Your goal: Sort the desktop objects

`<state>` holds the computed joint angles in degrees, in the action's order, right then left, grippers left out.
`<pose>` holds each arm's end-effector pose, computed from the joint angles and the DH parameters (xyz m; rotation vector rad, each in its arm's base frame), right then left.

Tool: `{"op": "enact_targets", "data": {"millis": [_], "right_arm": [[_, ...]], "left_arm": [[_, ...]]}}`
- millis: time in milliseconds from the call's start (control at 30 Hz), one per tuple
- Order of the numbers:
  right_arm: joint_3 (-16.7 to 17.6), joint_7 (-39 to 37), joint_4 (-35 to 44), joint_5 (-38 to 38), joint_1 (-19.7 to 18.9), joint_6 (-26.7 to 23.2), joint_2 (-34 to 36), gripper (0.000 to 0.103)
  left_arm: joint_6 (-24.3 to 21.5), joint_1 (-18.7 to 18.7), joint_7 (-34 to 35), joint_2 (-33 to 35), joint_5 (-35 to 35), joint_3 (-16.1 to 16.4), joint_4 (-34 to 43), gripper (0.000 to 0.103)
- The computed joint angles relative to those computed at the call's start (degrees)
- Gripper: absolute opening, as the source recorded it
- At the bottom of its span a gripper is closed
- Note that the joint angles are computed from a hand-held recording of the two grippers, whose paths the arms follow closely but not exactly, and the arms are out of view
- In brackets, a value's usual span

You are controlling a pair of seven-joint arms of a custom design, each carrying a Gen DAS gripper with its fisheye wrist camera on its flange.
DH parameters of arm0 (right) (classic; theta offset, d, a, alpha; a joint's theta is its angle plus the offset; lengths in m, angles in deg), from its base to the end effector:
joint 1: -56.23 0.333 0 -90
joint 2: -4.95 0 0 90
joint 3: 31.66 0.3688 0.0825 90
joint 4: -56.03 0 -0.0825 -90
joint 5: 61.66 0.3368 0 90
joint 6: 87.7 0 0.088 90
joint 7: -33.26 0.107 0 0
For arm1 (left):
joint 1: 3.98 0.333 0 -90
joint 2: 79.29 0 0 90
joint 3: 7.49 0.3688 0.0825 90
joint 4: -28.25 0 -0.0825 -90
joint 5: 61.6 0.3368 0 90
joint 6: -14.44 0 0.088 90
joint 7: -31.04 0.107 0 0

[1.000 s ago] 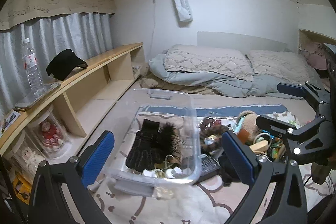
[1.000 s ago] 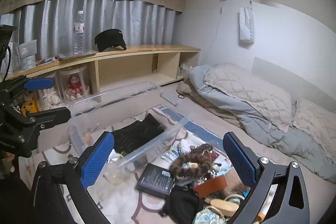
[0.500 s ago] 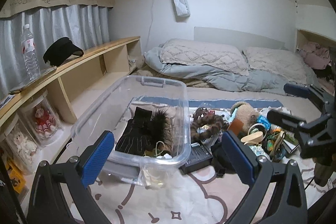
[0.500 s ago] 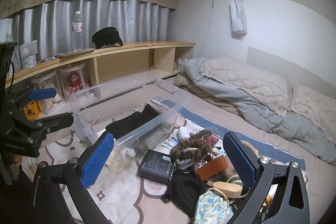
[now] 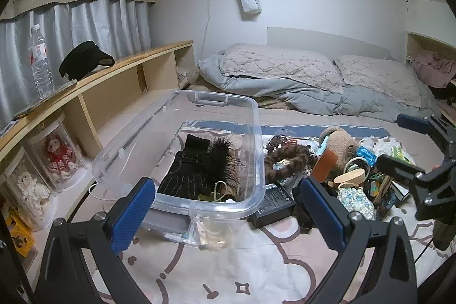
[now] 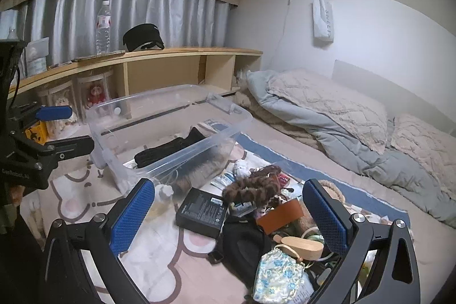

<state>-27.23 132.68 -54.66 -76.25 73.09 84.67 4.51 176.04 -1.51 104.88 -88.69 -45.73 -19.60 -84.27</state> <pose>0.5142 0.2203 0.6888 -1.8226 1.1568 -0.8133 0.4947 -0.1102 0.7289 -1.4925 1.6789 -0.8907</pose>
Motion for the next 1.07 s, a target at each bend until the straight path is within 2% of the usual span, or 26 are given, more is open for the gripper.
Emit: {"op": "enact_targets", "data": {"millis": [133, 600, 767, 1067], "right_arm": [[0.01, -2.43, -0.04, 3.61, 0.16, 0.42, 0.04, 0.103], [-0.08, -0.38, 0.32, 2.09, -0.20, -0.28, 0.42, 0.103], [0.00, -2.14, 0.34, 4.73, -0.15, -0.29, 0.51, 0.103], [-0.04, -2.28, 0.22, 4.83, -0.20, -0.26, 0.47, 0.103]], "left_arm": [[0.12, -0.13, 0.45, -0.10, -0.37, 0.26, -0.35, 0.103], [0.47, 0.27, -0.02, -0.44, 0.96, -0.55, -1.04, 0.103], [-0.16, 0.21, -0.12, -0.38, 1.19, -0.54, -0.76, 0.103], [-0.47, 0.19, -0.46, -0.21, 1.69, -0.55, -0.53, 0.103]]}}
